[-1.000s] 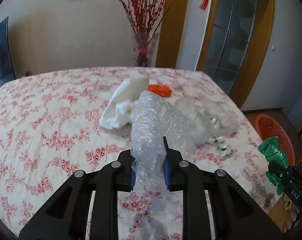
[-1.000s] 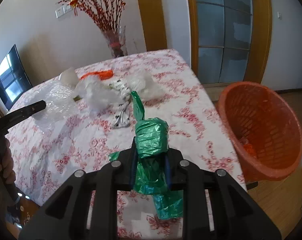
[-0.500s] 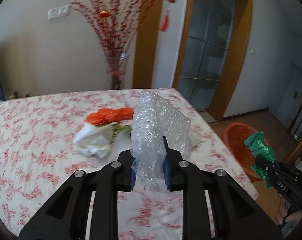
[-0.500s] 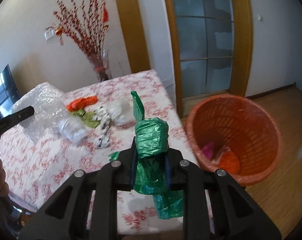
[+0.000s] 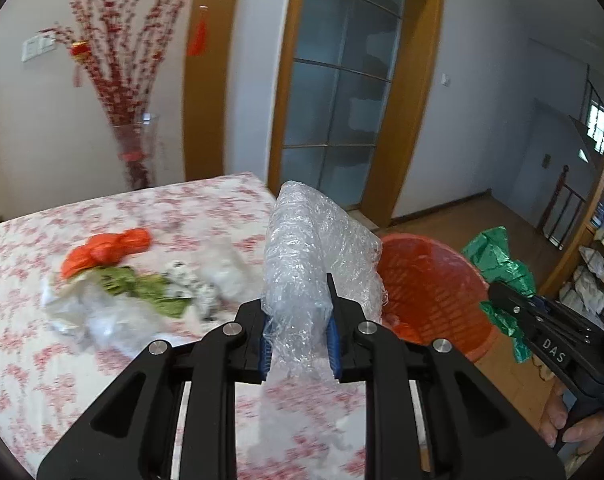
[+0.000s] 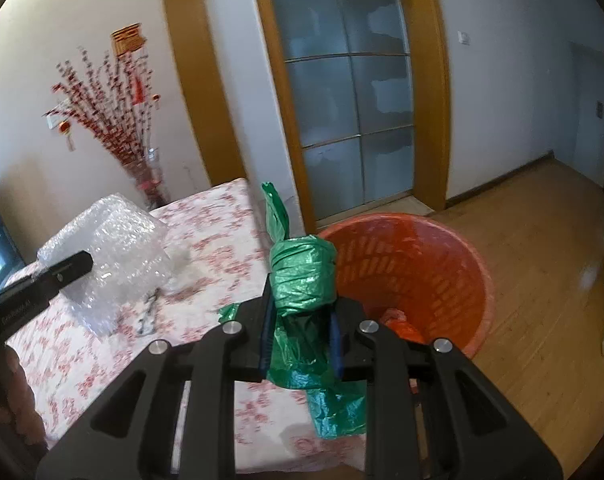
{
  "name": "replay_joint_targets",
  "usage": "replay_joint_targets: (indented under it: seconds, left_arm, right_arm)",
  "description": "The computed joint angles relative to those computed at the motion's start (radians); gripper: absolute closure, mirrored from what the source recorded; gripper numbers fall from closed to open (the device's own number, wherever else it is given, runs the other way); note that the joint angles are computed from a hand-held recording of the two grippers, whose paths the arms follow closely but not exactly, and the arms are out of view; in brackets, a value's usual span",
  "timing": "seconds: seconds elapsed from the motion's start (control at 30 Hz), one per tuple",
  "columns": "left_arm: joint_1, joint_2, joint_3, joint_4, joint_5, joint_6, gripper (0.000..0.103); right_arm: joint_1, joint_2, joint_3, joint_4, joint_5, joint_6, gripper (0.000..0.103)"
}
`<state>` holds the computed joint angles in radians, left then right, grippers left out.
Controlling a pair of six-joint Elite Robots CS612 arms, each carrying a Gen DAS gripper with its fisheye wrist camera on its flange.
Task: Collect trash
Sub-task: 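Carry the green bag and bubble wrap over the orange wastebasket, then open both tools above the wastebasket to drop the green bag and bubble wrap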
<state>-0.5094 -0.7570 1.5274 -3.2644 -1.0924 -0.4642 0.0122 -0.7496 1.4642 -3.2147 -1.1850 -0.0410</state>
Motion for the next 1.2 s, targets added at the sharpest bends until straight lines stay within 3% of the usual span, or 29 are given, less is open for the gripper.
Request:
replay_joint_targets:
  seconds: [0.67,1.03,1.07,1.13,1.2]
  left_arm:
    - [0.000,0.142,-0.259,0.153,-0.194,0.061,0.082]
    - [0.005,0.204,-0.371,0.240,-0.247,0.072,0.081]
    - [0.006,0.209,-0.378,0.247,-0.248,0.068,0.078]
    - [0.008,0.214,-0.384,0.258,-0.255,0.063,0.063]
    - [0.006,0.216,-0.385,0.262,-0.239,0.058,0.050]
  right_arm:
    - [-0.036,0.083,-0.128,0.062,-0.053,0.096,0.080]
    - [-0.040,0.136,-0.216,0.115,-0.061,0.138,0.077]
    - [-0.040,0.142,-0.227,0.121,-0.061,0.143,0.072]
    - [-0.038,0.151,-0.242,0.124,-0.067,0.156,0.061]
    - [-0.037,0.157,-0.250,0.126,-0.071,0.159,0.056]
